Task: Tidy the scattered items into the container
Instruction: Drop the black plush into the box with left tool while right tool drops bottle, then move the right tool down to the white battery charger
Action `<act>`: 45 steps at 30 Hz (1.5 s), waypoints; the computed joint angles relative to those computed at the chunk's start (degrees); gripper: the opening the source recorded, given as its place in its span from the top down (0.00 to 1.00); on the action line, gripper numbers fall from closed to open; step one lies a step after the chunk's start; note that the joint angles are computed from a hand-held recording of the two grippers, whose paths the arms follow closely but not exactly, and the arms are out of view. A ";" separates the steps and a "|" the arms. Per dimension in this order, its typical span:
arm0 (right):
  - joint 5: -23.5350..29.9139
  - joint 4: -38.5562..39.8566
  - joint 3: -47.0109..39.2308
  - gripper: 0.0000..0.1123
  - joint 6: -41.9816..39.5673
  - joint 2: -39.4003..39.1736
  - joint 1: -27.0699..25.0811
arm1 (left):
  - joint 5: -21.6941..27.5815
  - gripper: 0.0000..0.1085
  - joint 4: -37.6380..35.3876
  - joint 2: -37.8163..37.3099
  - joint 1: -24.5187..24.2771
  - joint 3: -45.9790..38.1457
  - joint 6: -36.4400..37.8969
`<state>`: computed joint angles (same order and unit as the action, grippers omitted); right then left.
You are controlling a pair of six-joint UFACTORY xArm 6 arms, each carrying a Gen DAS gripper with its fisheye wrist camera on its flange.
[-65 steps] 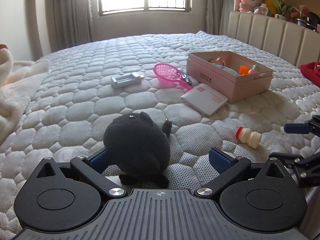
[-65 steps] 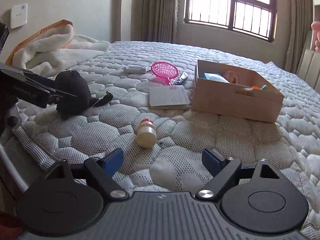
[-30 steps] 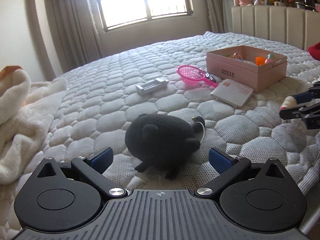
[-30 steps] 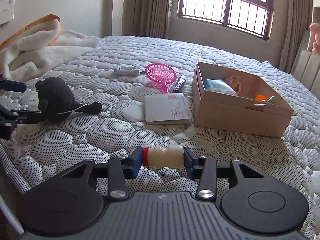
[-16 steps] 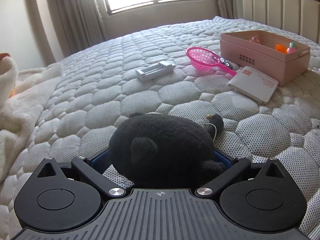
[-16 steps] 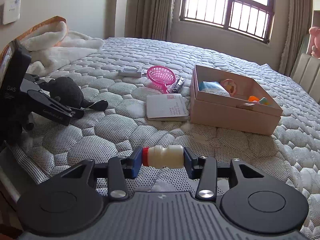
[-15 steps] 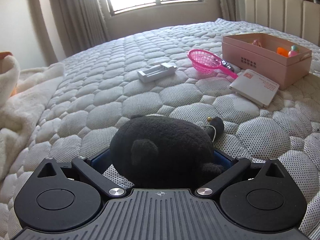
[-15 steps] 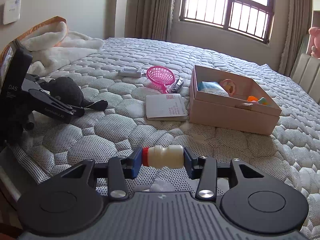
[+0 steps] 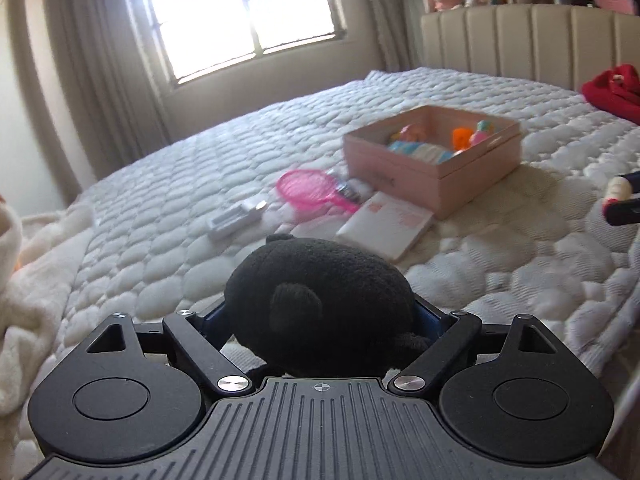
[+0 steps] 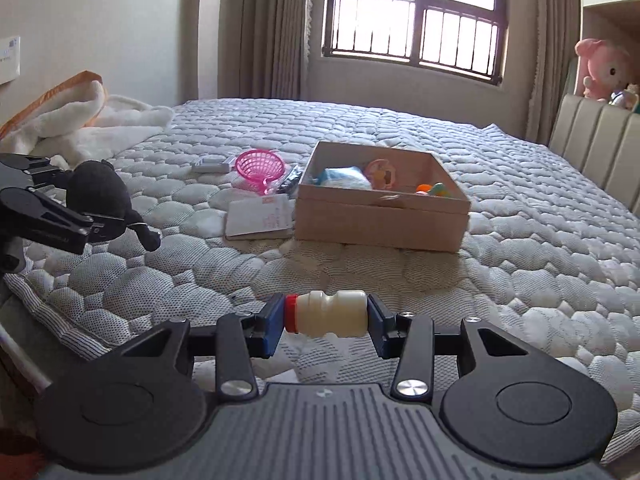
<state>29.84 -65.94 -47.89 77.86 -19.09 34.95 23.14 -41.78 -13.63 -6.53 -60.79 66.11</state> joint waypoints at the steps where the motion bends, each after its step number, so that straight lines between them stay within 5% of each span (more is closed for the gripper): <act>1: -0.03 -0.22 0.42 0.62 -0.05 -1.10 -0.73 | 0.37 0.16 -1.59 -0.65 -1.37 -0.35 1.22; 7: -2.52 -0.28 -0.05 0.62 -1.80 -5.64 -6.58 | 2.05 0.16 -7.67 2.81 -8.15 -8.58 3.53; 11: -5.25 -0.17 -3.25 0.62 -4.35 -5.95 -10.60 | -1.55 0.16 -9.63 10.80 -12.67 -18.32 4.14; 18: -8.87 0.86 -11.35 0.62 -9.99 -1.99 -16.33 | 3.33 0.14 -6.43 29.31 -14.12 -41.78 -8.89; 22: -10.31 3.70 -17.04 0.62 -12.57 3.41 -18.88 | 10.54 0.08 -2.39 40.06 -13.13 -54.62 -17.68; 24: -11.11 7.23 -19.95 0.62 -15.01 6.71 -19.87 | 10.74 0.08 -0.86 40.35 -12.62 -53.11 -18.45; 28: -12.71 17.82 -26.15 0.62 -23.59 14.38 -21.25 | 4.11 0.05 -3.81 31.63 -11.35 -36.70 -10.94; 36: -9.09 39.15 -46.67 0.60 -38.13 34.63 -21.48 | -0.20 0.05 -0.03 18.86 -5.59 -16.35 -12.71; 38: -7.01 40.11 -51.56 0.53 -37.16 38.48 -21.29 | -1.91 0.05 3.18 17.29 -4.13 -13.26 -15.09; 45: -3.22 35.95 -54.07 0.50 -33.34 40.18 -18.44 | -4.34 0.05 15.20 18.98 2.35 -11.58 -31.12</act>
<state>26.61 -29.99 -101.95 44.51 21.09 16.51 18.80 -26.58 5.35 -4.18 -72.37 34.99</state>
